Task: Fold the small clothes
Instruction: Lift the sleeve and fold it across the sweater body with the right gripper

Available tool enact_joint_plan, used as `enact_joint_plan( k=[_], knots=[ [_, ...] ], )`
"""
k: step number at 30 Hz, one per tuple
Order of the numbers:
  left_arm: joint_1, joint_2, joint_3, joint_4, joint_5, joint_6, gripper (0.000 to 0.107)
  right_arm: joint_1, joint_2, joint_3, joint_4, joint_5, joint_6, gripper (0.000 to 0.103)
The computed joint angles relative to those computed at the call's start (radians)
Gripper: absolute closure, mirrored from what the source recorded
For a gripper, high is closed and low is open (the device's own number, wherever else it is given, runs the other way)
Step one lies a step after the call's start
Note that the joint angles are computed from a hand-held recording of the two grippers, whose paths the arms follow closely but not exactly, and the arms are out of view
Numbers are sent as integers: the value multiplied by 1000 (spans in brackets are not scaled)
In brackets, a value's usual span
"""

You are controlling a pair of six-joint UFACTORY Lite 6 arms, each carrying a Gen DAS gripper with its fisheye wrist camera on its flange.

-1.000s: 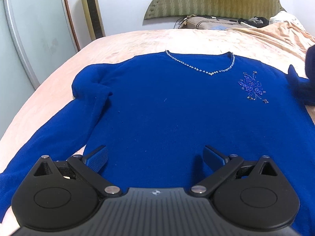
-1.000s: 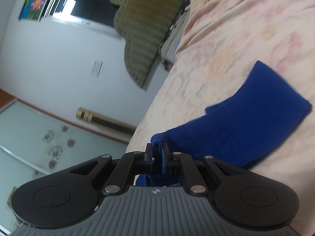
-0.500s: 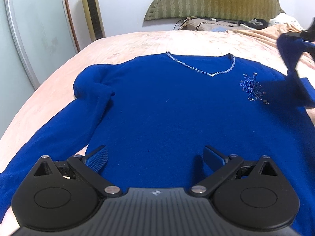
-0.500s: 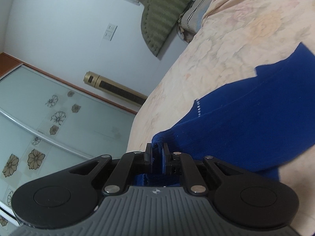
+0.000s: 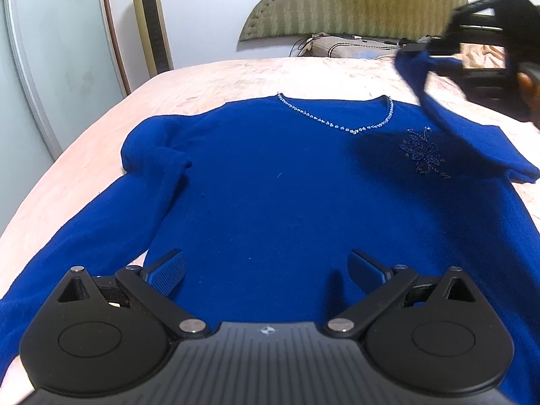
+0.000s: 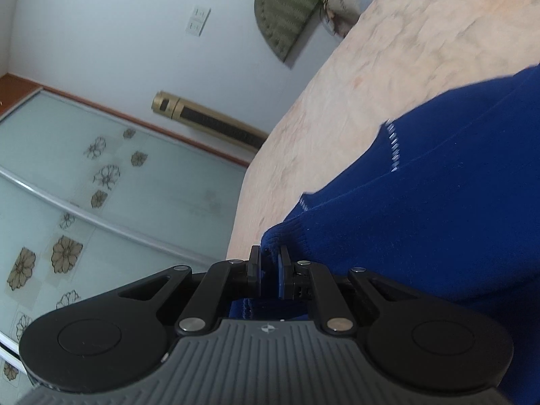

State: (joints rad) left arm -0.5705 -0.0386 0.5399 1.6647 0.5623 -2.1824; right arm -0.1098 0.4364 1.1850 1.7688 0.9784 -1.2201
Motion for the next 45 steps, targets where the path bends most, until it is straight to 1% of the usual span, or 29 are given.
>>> enact_joint_plan(
  k=[8, 16, 24, 29, 35, 38, 41, 42, 43, 45],
  knots=[
    [23, -26, -25, -11, -1, 22, 4, 147, 117, 143, 21, -45, 43, 89],
    [52, -37, -48, -3, -19, 13, 4, 273, 219, 288, 8, -113, 103, 89],
    [70, -55, -65, -6, -27, 16, 4, 333, 294, 380, 0, -143, 142, 89],
    [78, -81, -80, -30, -21, 35, 4, 363, 343, 445, 34, -147, 142, 89],
    [90, -88, -91, -30, -34, 33, 4, 406, 434, 583, 10, -174, 194, 89],
    [91, -98, -97, -30, -32, 37, 4, 430, 481, 658, -25, -205, 235, 89],
    [92, -107, -100, -42, -31, 47, 4, 444, 565, 779, -110, -194, 325, 81],
    [86, -111, -100, -56, -28, 55, 4, 447, 584, 802, -122, -185, 349, 74],
    [86, -113, -100, -66, -28, 64, 4, 447, 600, 812, -118, -170, 368, 64],
    [85, -125, -105, -81, -25, 78, 4, 444, 579, 762, -77, -143, 331, 58]
  ],
)
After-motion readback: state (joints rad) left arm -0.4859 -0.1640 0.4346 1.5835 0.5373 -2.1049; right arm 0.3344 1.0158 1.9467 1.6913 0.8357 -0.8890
